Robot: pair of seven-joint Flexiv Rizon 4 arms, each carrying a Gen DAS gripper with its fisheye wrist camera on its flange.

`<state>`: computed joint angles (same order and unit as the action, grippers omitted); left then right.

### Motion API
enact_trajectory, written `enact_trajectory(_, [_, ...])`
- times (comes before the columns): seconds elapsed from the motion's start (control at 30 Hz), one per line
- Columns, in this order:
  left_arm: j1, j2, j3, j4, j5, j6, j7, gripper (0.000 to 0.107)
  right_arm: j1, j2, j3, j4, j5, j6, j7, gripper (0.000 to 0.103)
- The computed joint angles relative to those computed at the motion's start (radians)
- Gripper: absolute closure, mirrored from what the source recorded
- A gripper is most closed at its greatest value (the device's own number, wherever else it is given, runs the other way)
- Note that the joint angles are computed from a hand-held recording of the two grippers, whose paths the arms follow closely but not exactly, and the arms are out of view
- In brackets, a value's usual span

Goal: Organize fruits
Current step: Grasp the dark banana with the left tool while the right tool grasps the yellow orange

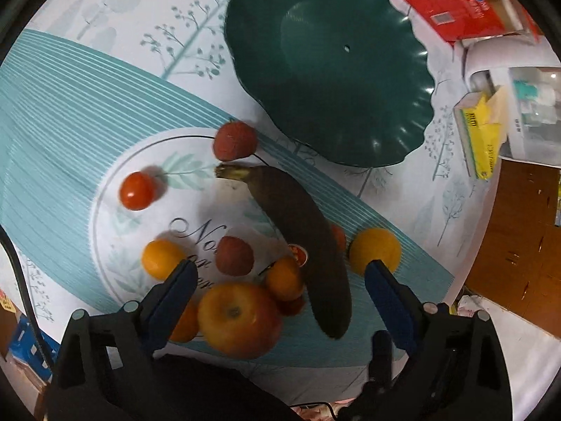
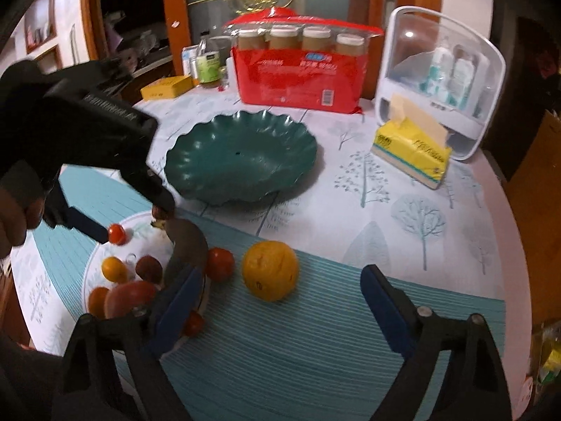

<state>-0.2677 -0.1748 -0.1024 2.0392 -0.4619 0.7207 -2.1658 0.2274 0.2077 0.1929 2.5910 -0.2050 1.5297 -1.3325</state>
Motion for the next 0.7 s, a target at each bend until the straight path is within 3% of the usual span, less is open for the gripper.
enact_trajectory(0.13, [0.002,-0.055,-0.011,-0.032,-0.011,-0.013,-0.002,0.02,0.026,-0.054,-0.024,-0.001,0.026,0.027,-0.059,0.019])
enact_trajectory(0.23, [0.006,-0.091,-0.02,-0.051,-0.04,-0.023,0.006,0.031,0.078,-0.09,-0.053,-0.015,0.117,0.027,-0.145,0.026])
enact_trajectory(0.37, [0.004,-0.127,-0.023,-0.086,-0.038,-0.025,0.001,0.033,0.134,-0.132,-0.068,-0.055,0.292,0.003,-0.298,0.029])
enact_trajectory(0.47, [0.006,-0.148,-0.024,-0.111,-0.032,-0.039,-0.004,0.035,0.134,-0.157,-0.049,-0.081,0.383,-0.005,-0.377,0.03])
enact_trajectory(0.63, [0.002,-0.198,-0.035,-0.166,-0.032,-0.058,-0.015,0.048,0.103,-0.201,-0.009,-0.118,0.45,0.0,-0.441,0.034])
enact_trajectory(0.7, [-0.003,-0.215,-0.038,-0.182,-0.032,-0.062,-0.021,0.052,0.089,-0.214,0.006,-0.127,0.465,0.001,-0.455,0.04])
